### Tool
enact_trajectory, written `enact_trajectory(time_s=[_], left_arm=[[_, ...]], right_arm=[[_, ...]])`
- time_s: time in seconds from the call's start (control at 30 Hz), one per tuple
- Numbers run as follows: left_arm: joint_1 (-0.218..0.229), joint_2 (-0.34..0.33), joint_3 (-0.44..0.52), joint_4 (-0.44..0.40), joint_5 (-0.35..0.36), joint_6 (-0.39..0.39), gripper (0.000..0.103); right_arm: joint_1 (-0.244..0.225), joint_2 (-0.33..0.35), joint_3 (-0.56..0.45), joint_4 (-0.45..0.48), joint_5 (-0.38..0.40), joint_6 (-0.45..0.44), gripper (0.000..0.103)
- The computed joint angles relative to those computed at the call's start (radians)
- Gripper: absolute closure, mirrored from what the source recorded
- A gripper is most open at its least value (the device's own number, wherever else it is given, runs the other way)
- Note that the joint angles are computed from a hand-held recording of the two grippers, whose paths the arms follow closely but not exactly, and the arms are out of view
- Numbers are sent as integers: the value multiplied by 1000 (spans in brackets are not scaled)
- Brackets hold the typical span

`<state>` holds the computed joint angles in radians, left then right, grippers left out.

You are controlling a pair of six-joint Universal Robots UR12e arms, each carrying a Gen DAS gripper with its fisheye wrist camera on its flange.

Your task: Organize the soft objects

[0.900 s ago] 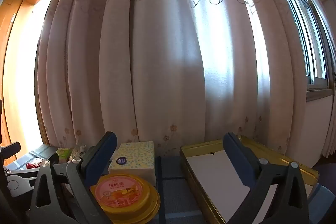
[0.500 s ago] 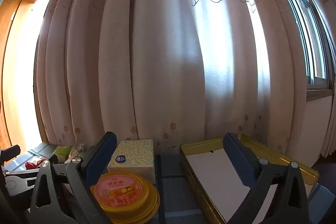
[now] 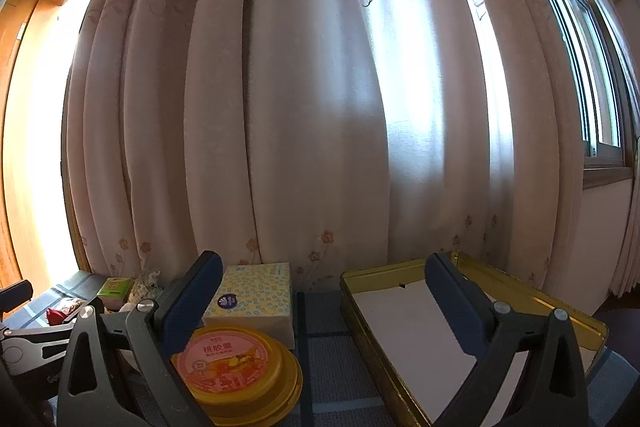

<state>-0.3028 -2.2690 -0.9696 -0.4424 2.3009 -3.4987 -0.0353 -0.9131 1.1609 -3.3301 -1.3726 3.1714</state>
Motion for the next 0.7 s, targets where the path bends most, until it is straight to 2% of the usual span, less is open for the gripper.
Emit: enact_trajectory(time_s=[0.7], left_arm=[[4, 19, -25, -26, -20, -41, 1]], right_arm=[[1, -3, -3, 31, 1, -8, 1]])
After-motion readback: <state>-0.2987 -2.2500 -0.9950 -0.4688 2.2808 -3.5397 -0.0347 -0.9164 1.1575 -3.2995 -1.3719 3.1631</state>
